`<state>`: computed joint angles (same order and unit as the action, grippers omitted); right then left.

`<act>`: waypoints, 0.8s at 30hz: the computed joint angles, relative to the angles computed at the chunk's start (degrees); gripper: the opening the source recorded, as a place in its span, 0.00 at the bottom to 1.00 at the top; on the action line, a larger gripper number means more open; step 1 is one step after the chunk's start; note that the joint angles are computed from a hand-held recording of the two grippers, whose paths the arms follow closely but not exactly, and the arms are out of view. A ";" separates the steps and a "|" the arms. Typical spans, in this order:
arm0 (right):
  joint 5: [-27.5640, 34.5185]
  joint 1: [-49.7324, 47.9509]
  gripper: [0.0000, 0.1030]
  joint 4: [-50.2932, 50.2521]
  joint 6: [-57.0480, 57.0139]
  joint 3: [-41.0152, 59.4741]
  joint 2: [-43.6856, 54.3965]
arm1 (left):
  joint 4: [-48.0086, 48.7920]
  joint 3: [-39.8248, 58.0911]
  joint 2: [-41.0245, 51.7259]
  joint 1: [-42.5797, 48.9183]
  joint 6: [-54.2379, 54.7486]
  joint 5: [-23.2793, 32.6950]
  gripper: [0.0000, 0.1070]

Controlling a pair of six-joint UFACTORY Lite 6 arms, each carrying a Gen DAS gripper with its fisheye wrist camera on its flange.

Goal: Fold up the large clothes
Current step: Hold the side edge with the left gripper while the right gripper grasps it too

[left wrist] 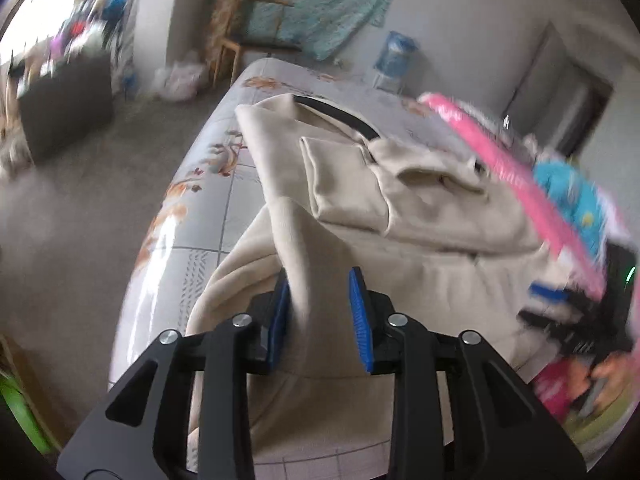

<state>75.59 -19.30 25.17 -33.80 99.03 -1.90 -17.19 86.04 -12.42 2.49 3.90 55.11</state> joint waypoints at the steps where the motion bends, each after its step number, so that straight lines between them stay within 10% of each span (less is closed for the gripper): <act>1: -0.06 0.02 0.82 0.07 -0.02 -0.01 0.03 | 4.05 0.63 0.97 -2.08 -3.13 0.09 0.28; 14: 6.92 -11.96 0.82 5.42 -2.86 6.41 2.98 | 47.79 6.22 8.51 -25.36 -33.95 10.33 0.26; 24: 13.32 -25.84 0.65 8.11 1.30 38.35 25.36 | 54.00 6.99 10.25 -28.94 -37.23 13.25 0.26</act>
